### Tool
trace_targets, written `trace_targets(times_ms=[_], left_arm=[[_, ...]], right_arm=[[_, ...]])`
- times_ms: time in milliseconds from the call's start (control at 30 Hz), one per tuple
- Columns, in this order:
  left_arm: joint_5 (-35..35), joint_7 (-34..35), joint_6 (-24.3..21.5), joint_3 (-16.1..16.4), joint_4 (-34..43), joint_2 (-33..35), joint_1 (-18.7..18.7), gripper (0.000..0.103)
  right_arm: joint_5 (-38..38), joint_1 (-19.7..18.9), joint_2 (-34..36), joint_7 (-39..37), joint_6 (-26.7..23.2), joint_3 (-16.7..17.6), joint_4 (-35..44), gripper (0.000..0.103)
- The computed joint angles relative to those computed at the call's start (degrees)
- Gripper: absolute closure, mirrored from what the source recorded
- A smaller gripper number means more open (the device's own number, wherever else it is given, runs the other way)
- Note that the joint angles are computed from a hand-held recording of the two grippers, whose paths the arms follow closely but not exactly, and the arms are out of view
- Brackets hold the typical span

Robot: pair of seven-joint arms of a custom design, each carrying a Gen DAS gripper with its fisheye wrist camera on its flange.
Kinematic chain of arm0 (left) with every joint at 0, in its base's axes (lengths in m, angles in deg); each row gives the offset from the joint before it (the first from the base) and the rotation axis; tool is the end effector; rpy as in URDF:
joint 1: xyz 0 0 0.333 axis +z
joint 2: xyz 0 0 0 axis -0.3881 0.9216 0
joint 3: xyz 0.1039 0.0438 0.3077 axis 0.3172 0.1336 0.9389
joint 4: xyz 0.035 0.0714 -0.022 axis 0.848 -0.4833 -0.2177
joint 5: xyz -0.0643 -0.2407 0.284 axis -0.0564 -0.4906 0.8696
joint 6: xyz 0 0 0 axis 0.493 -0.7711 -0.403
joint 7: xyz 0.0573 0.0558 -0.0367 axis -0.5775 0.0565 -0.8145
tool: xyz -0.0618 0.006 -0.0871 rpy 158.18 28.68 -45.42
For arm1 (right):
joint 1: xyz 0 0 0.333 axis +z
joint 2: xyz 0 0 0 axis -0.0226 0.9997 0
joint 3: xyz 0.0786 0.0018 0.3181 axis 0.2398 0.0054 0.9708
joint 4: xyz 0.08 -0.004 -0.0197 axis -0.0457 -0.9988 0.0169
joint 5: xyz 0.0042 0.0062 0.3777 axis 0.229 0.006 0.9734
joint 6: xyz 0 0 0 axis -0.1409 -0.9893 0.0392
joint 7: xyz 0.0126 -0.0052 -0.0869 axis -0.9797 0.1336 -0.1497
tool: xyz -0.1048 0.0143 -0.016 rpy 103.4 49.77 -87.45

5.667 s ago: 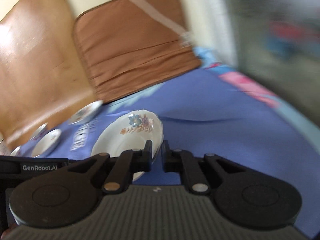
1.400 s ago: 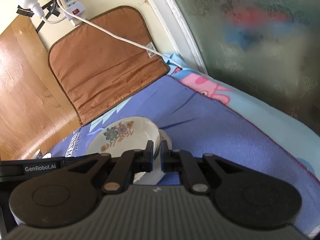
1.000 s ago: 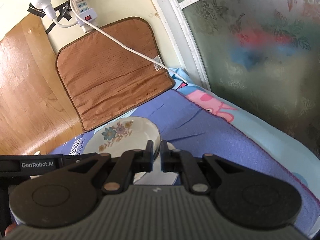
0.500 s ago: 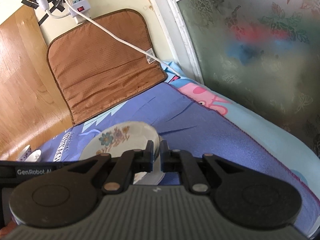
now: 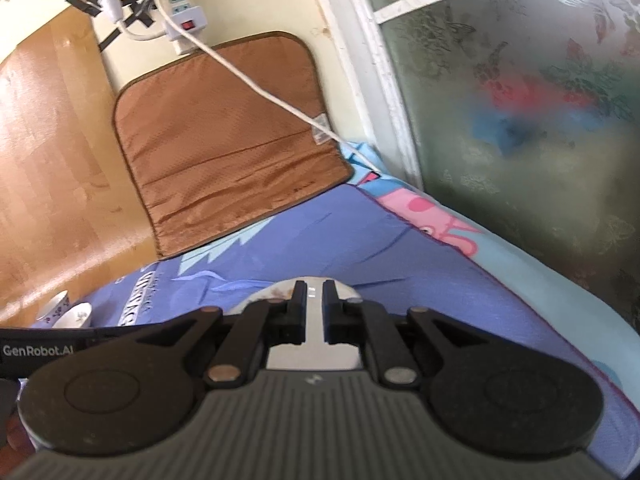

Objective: Organize plates and bowls
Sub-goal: 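Move the right tool back to the white saucer with small flower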

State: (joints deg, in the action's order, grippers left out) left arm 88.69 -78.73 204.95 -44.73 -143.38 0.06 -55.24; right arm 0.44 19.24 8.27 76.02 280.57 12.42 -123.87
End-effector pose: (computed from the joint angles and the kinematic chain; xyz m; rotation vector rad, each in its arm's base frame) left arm 0.5123 -0.4386 0.4495 -1.8447 1.7403 -1.0644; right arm 0.5325 0.2969 0.3903 -1.5154 1.2886 -0.3859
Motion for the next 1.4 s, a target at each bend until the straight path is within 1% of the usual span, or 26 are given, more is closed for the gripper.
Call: trace_targets(times_ms=[67, 167, 233, 367, 467, 533, 633, 767, 833, 867, 1000, 1100, 1267, 1400], left_arm=[[2.9, -3.1, -1.1, 0.9, -2.2, -1.9, -0.7, 0.073], [7.8, -8.3, -3.9, 0.6, -5.8, -5.1, -0.5, 0.073], [11.1, -12.1, -6.5, 0.1, -8.9, -7.7, 0.0, 0.073], [16.7, -18.1, -13.5, -1.8, -15.4, -13.2, 1.4, 0.073], [19.4, -21.7, -18.7, -3.7, -20.6, -17.3, 2.8, 0.073], [20.0, -23.6, -21.1, -4.9, -23.8, -19.6, 4.2, 0.073], [20.2, -26.6, -23.5, -6.6, -28.2, -22.6, 6.7, 0.073], [21.1, -31.9, -24.0, -8.4, -33.5, -26.4, 10.3, 0.073], [21.5, -34.0, -24.9, -9.6, -35.5, -27.9, 11.9, 0.073], [21.7, -35.2, -24.9, -10.2, -36.4, -28.5, 12.7, 0.071], [23.9, -40.5, -23.3, -11.2, -39.5, -30.6, 15.2, 0.07], [24.8, -42.6, -22.4, -11.7, -40.4, -31.2, 16.1, 0.07], [25.7, -45.3, -21.5, -11.9, -41.3, -31.8, 16.9, 0.07], [25.4, -46.0, -22.5, -12.4, -41.7, -32.4, 16.9, 0.07]], right_arm=[[-1.4, -0.4, 0.1, 0.5, -0.1, 0.7, 0.3, 0.091], [-4.2, -1.2, 0.4, 1.7, -0.9, 2.0, 1.4, 0.091], [-5.6, -1.2, 0.7, 2.1, -1.4, 2.5, 2.0, 0.091], [-8.5, -1.2, 1.9, 2.9, -2.6, 3.9, 4.2, 0.091], [-10.2, -0.8, 3.3, 3.4, -4.2, 5.1, 6.5, 0.091], [-11.5, -0.9, 4.2, 3.9, -4.8, 6.2, 7.9, 0.091], [-12.9, -0.5, 5.2, 4.2, -5.6, 7.5, 9.6, 0.091], [-14.5, 0.4, 6.1, 4.0, -6.8, 8.6, 11.1, 0.091], [-15.8, 0.1, 6.6, 4.0, -8.2, 9.7, 12.0, 0.091], [-16.1, -0.1, 6.6, 3.9, -8.5, 10.1, 12.1, 0.091], [-16.4, 0.3, 7.2, 3.0, -10.4, 11.2, 13.4, 0.091], [-17.4, -1.3, 8.2, 2.9, -12.4, 13.9, 15.2, 0.091], [-16.9, -0.9, 9.4, 1.2, -13.9, 15.5, 17.7, 0.091], [-17.7, -4.2, 11.7, 0.3, -17.0, 20.8, 20.5, 0.091]])
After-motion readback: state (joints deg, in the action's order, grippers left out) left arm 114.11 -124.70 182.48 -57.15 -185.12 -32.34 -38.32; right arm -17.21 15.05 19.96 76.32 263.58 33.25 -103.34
